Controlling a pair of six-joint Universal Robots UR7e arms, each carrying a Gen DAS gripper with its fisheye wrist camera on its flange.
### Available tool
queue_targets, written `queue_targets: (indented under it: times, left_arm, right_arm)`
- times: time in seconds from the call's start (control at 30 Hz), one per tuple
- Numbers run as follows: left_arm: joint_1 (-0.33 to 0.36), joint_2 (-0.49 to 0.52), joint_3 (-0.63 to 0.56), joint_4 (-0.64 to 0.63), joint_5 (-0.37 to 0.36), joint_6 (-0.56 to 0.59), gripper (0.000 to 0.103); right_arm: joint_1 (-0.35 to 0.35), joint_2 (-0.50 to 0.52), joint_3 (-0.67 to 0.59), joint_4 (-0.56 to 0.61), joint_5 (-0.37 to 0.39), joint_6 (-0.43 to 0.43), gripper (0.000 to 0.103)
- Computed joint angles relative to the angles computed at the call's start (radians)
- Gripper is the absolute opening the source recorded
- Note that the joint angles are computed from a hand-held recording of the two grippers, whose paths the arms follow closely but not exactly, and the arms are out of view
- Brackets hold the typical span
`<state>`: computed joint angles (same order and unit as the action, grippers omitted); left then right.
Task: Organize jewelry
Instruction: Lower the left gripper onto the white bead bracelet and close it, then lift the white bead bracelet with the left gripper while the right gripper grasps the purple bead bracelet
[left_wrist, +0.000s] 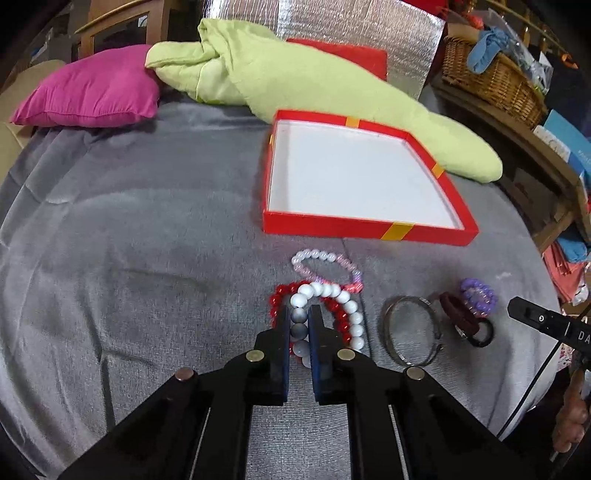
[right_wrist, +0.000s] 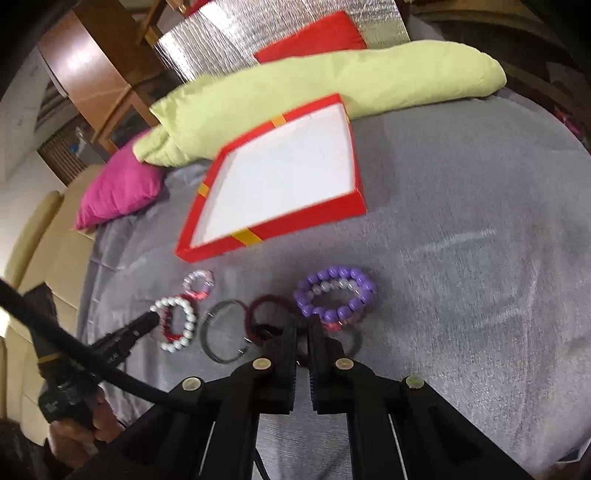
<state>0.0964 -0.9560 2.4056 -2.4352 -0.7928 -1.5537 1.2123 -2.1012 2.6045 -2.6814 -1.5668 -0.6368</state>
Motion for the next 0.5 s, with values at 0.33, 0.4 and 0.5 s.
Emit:
queue_targets:
  times: [0.33, 0.4, 0.5]
  left_arm:
    - [-0.023, -0.021, 0.01, -0.022, 0.049, 0.027, 0.01]
    - [-0.023, -0.021, 0.004, -0.01, 0.051, 0.024, 0.01]
    - [-0.027, -0.019, 0.002, -0.011, 0.053, 0.031, 0.01]
  right_arm:
    - [-0.016, 0.001, -0.021, 0.086, 0.049, 0.007, 0.009]
    - [0.006, 0.025, -0.021, 0.081, 0.012, 0.015, 0.013]
    - [0.024, 0.043, -0.01, 0.04, -0.019, 0.006, 0.032]
